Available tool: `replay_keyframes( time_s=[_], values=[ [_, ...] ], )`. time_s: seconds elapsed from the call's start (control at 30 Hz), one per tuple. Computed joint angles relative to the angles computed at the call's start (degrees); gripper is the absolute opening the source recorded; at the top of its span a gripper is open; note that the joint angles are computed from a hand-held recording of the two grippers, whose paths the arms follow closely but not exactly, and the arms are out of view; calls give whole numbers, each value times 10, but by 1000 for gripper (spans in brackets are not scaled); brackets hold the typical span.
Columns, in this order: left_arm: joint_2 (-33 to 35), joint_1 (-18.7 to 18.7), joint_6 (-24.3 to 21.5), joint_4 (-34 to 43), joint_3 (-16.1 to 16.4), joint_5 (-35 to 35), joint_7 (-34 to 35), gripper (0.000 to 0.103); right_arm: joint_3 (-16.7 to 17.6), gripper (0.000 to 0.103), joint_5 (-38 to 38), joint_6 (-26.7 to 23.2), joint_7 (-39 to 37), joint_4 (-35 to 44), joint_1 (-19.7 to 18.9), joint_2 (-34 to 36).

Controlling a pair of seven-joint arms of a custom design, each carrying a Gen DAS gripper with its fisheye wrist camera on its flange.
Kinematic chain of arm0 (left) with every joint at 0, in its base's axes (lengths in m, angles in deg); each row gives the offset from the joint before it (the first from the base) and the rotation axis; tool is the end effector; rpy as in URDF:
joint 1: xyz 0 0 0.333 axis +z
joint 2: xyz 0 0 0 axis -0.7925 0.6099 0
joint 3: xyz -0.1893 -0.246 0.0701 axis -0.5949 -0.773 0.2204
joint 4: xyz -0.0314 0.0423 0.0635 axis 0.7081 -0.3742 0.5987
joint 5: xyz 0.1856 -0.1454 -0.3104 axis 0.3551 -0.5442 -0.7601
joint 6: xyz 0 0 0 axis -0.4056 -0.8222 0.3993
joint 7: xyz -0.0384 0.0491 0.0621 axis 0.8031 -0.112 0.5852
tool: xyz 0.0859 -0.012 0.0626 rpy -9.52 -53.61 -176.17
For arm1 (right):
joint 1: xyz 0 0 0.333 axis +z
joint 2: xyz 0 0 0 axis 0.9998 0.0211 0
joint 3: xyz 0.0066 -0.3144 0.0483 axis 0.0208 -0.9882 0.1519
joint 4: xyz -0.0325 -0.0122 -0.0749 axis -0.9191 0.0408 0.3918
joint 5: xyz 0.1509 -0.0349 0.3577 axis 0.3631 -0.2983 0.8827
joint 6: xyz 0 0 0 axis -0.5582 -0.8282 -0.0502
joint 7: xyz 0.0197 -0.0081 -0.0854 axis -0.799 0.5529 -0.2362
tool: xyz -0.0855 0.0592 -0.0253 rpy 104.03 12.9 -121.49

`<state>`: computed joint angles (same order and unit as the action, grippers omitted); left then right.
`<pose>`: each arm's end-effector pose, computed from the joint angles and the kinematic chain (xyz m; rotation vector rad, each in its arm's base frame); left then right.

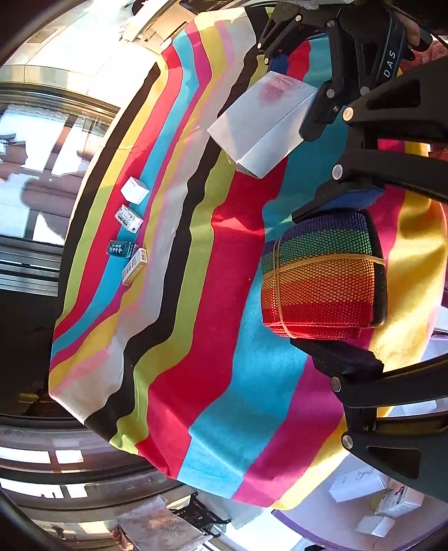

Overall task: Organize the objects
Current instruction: 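Carry the strap roll and pink-stained box over to the cardboard box, then open both grippers to drop strap roll and pink box inside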

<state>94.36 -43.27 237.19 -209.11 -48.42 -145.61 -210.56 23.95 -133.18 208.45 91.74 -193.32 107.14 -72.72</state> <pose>0.5835 0.0158 0.2879 -1.2704 2.4384 -1.0144 0.5018 0.2182 0.3227 -1.8905 1.8626 -0.7958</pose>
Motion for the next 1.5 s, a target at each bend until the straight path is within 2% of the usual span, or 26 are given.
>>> replay_keyframes(
  time_s=[0.47,0.7,0.97,1.23,1.3,1.33,1.4,1.5],
  values=[
    [1,41,-74,5,24,3,-10,64,17,72,56,-18,-103,47,43,26],
    [-5,77,-101,6,49,-10,-15,64,25,72,105,24,-177,75,61,51],
    [28,112,-53,41,67,-23,-42,64,44,72,214,32,-351,147,96,119],
    [86,137,37,102,55,3,-112,65,79,72,335,22,-541,226,113,195],
    [99,135,67,114,53,27,-151,80,100,75,378,24,-596,242,103,214],
    [103,137,77,119,49,34,-164,83,103,78,390,21,-615,248,105,222],
    [102,154,90,119,28,23,-151,84,85,79,393,23,-623,250,124,224],
    [91,167,89,110,5,10,-116,84,41,80,391,48,-596,228,151,208]
  ],
)
